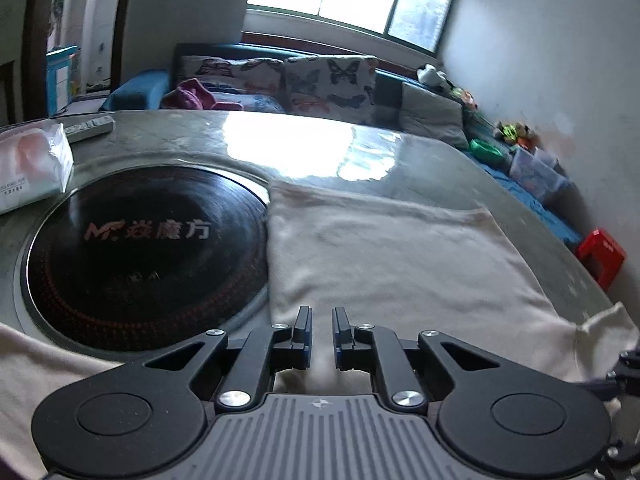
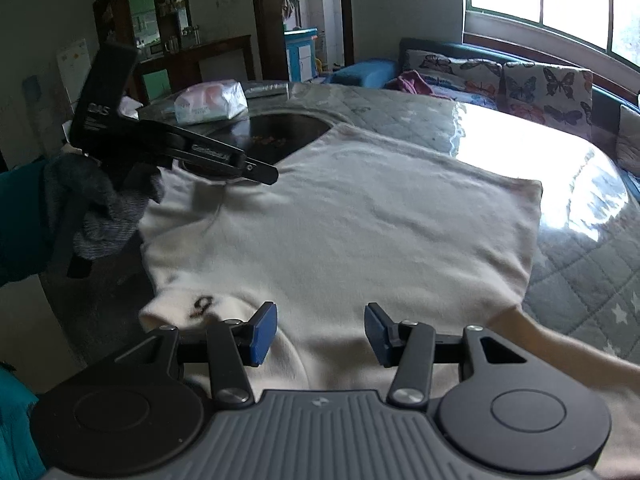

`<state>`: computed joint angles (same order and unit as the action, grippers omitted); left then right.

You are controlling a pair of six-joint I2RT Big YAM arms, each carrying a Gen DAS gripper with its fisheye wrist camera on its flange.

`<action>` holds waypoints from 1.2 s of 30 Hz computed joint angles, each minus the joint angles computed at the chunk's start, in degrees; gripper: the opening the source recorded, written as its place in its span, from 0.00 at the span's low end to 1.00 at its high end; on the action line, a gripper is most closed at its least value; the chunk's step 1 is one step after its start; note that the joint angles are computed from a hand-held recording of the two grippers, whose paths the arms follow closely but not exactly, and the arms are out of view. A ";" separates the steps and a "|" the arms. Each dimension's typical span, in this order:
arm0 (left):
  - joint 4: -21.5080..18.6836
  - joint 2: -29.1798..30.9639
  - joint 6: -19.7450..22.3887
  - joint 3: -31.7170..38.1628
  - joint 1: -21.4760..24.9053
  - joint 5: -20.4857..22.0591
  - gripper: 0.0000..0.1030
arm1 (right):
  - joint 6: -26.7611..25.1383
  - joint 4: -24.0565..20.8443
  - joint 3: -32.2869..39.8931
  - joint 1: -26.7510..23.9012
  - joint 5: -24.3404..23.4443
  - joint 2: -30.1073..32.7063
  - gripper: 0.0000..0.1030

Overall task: Fold clothes
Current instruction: 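Smooth the sweatshirt body with the left gripper near the right gripper, then grasp the side edge of the cream sweatshirt with the right gripper and lift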

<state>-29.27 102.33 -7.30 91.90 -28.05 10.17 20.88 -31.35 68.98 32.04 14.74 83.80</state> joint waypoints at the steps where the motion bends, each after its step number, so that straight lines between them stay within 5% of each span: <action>1: -0.03 -0.38 0.49 -0.47 -0.17 -0.01 0.11 | 0.26 -0.23 -0.15 0.06 -0.22 -0.05 0.48; 17: 3.17 -9.38 13.34 -13.25 -6.56 4.65 0.19 | 3.55 -1.45 -3.38 2.10 3.35 -4.28 0.47; 26: 4.04 -10.27 17.74 -14.44 -7.84 4.96 0.26 | 14.45 -5.44 -9.68 0.99 13.49 -12.22 0.47; 36: 4.27 -8.72 15.41 -11.49 -8.25 5.71 0.26 | 30.83 -16.46 -16.46 -4.83 25.75 -18.81 0.46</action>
